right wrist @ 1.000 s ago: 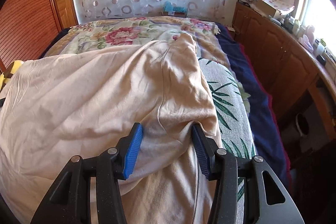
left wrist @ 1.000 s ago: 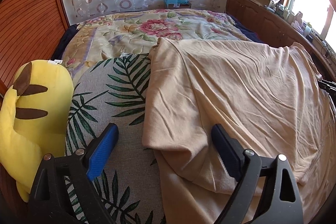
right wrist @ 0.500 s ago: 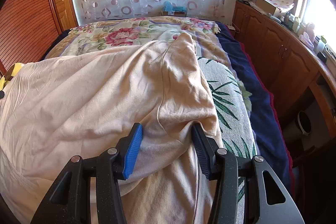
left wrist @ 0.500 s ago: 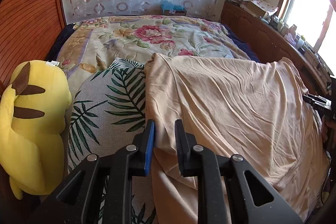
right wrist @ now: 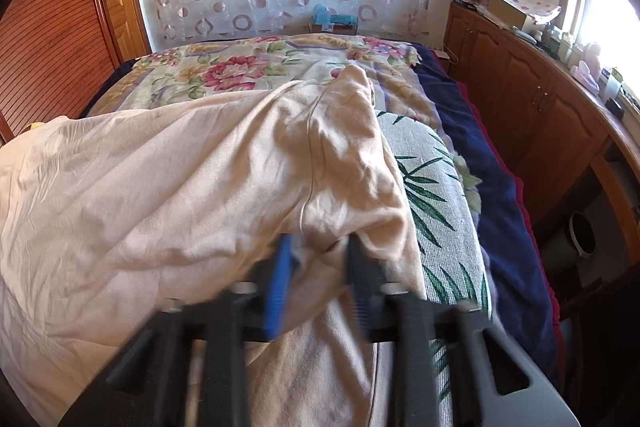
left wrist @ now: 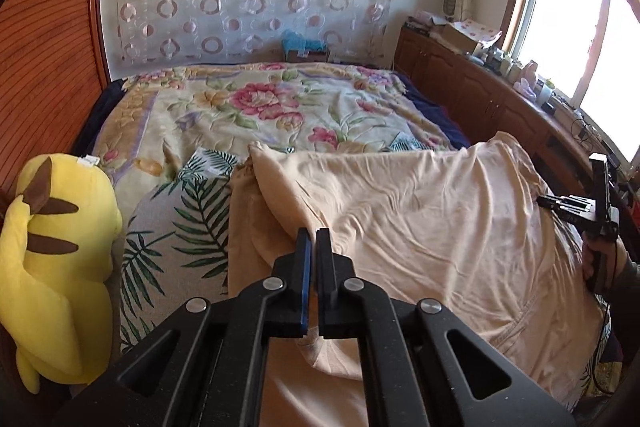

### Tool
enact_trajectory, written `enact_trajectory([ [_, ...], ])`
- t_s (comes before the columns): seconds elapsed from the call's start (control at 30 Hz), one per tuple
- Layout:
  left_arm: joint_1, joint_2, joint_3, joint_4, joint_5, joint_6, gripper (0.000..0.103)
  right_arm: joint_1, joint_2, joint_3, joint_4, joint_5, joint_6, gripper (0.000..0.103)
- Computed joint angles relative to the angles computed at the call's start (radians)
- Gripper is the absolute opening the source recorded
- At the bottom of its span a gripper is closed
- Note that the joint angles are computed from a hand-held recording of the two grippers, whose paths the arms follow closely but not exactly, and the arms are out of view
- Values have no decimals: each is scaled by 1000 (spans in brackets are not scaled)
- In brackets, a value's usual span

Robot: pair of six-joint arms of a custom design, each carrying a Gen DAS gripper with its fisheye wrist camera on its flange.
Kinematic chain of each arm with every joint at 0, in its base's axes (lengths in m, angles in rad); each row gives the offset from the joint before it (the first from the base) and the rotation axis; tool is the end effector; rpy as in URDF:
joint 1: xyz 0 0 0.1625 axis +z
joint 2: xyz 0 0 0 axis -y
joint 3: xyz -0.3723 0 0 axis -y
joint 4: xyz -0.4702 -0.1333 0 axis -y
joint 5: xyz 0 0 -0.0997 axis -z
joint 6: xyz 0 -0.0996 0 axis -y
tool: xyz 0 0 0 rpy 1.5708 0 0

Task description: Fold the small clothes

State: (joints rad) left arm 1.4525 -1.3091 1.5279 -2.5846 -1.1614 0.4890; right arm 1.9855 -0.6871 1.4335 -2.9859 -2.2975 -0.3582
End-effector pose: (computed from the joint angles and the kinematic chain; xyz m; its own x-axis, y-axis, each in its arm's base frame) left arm 0.0903 -0.7059 0.4273 -0.7950 0.1731 -0.5814 0.5166 0.6956 -0.4993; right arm 0.3666 -0.6661 0.0828 -0.6852 -0.1807 0.7056 -0.5941 0.6991 -0.3979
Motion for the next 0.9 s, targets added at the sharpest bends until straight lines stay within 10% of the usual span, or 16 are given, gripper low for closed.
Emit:
enact_trajectory([
  [0.9,-6,-379,350,-88,-70,-71,3,100,-356,457,-288,81,-59,4],
])
